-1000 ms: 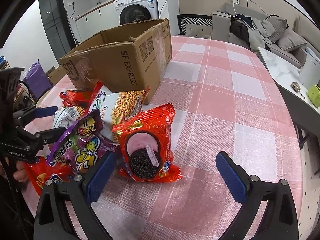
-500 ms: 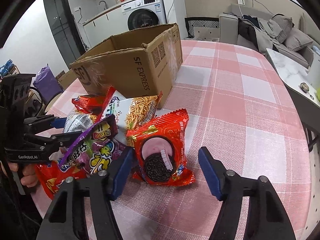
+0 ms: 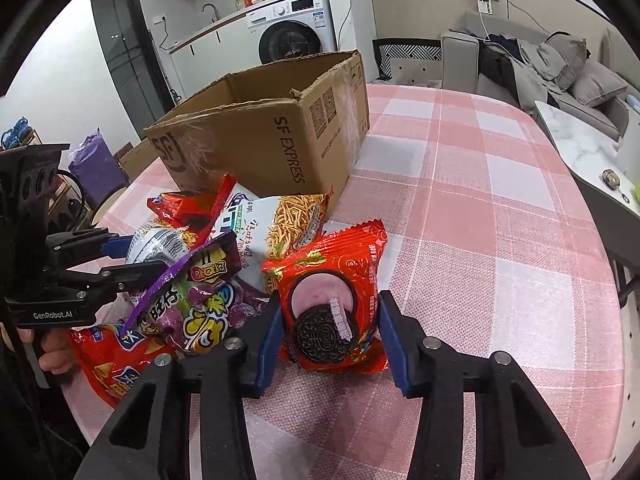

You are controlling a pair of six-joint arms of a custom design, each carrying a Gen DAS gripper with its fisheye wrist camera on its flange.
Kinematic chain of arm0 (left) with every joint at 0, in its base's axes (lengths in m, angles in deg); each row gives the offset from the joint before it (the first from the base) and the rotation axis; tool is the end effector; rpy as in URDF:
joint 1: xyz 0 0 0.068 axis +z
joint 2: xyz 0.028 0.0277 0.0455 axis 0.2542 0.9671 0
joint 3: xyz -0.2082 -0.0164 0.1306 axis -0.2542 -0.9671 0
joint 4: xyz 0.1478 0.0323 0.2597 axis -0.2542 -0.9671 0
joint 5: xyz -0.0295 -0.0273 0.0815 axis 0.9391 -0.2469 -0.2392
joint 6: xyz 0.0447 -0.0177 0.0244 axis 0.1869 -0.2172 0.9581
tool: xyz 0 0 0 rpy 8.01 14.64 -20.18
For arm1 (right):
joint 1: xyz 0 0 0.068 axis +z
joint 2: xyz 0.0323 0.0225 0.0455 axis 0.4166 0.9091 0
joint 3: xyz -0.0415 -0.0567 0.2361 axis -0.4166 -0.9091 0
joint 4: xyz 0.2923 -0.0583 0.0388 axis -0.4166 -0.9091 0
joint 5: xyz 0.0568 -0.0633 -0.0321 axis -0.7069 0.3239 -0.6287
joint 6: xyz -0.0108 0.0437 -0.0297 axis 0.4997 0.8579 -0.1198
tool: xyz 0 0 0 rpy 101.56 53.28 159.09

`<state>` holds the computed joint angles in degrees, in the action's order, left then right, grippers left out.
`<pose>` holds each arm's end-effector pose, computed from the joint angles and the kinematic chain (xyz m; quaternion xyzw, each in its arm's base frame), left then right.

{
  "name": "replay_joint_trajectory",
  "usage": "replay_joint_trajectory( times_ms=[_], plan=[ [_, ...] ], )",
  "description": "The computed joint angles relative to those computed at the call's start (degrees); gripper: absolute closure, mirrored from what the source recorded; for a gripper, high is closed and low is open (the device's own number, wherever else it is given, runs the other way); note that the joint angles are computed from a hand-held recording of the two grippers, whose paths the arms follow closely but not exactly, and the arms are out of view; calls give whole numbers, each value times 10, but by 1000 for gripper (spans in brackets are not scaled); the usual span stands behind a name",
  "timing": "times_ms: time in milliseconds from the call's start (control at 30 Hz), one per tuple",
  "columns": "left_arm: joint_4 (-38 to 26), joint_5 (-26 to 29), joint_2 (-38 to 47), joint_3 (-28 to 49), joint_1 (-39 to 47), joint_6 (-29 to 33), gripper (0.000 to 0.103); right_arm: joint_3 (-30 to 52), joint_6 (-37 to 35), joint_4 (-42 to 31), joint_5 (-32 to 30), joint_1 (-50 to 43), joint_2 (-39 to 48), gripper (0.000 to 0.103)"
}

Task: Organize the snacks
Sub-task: 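Lift both packets and carry them over the SF box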

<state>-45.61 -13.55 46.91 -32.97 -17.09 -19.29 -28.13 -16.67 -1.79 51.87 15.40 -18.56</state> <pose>0.2829 -0.1724 0.1767 0.0460 0.9360 -0.1340 0.3223 0.2719 -0.0265 0.2297 -0.2384 0.9109 0.1505 0.3014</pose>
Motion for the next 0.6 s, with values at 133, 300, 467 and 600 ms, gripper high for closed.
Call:
replay_joint_trajectory(
  times_ms=[133, 300, 467, 600],
  plan=[
    [3, 1, -18, -14, 1, 2, 57, 2, -1, -3, -8, -5, -7, 57],
    [-4, -2, -44, -20, -1, 4, 57, 3, -3, -8, -19, -12, -18, 58],
    [-11, -9, -81, -34, -5, 7, 57, 7, -3, -12, -37, -19, -24, 58],
    [-20, -12, -119, -52, -4, 9, 58, 8, -2, -13, -47, -23, -31, 58]
  ],
)
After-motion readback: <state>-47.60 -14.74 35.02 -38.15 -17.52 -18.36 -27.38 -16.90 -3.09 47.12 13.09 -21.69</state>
